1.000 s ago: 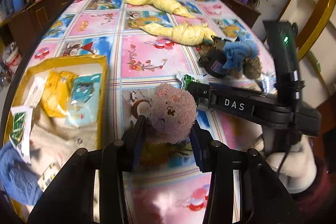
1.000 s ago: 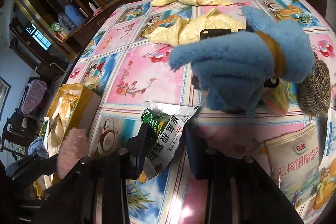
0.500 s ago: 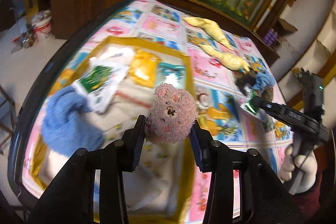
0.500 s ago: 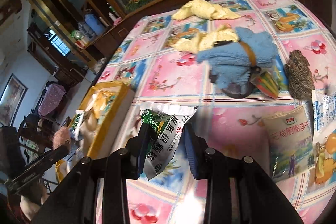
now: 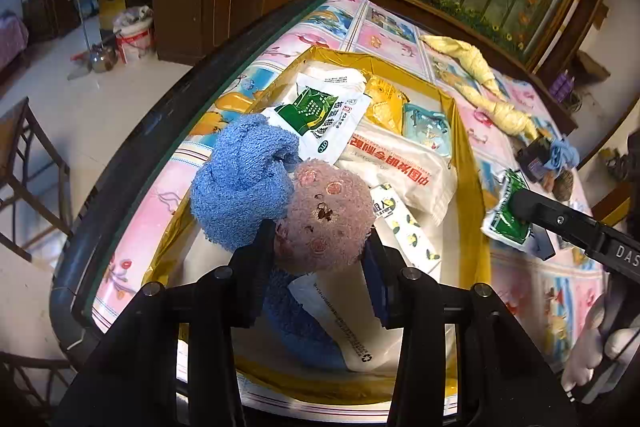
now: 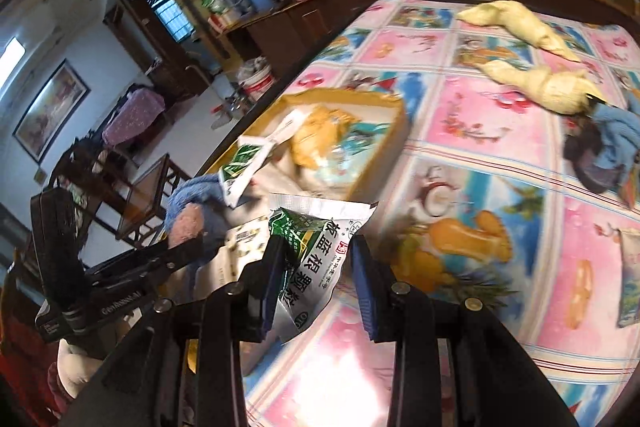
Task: Organize soft objects
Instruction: 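Carry the snack bag and pink plush ball into the box and open both tools, then move both open tools back over the remaining items on the table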
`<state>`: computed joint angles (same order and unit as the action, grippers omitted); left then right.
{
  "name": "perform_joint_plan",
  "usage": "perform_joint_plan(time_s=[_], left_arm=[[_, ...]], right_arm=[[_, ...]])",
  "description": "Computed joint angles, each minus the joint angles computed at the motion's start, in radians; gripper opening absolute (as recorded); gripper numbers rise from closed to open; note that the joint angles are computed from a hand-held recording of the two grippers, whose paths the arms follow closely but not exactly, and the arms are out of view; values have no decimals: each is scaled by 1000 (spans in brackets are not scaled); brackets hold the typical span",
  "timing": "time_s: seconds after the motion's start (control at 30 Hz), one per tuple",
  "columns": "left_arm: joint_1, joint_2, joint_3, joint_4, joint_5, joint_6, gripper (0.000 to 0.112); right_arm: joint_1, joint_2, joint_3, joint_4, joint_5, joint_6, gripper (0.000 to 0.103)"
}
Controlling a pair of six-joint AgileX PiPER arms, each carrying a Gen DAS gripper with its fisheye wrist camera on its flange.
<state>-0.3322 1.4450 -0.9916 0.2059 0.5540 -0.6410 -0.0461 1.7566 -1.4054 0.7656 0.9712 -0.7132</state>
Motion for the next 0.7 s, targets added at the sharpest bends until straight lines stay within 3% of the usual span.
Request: perform_joint_plan(time_s=[0.1, 0.27, 0.37, 0.5, 0.7], left_arm=[[-26, 0, 7, 73, 6, -57, 44], [21, -32, 43, -46, -43, 31, 45], [26, -40, 49, -47, -49, 33, 46], [18, -16, 27, -64, -57, 67, 55], [24, -9, -25, -51, -59, 66, 56]], right_arm=[[65, -1, 3, -37, -36, 19, 33], [146, 20, -20, -113, -69, 73, 33], [190, 50, -52, -183, -88, 131, 33], [229, 103, -109, -257, -105, 211, 35], [201, 132, -153, -192, -59, 216, 42]])
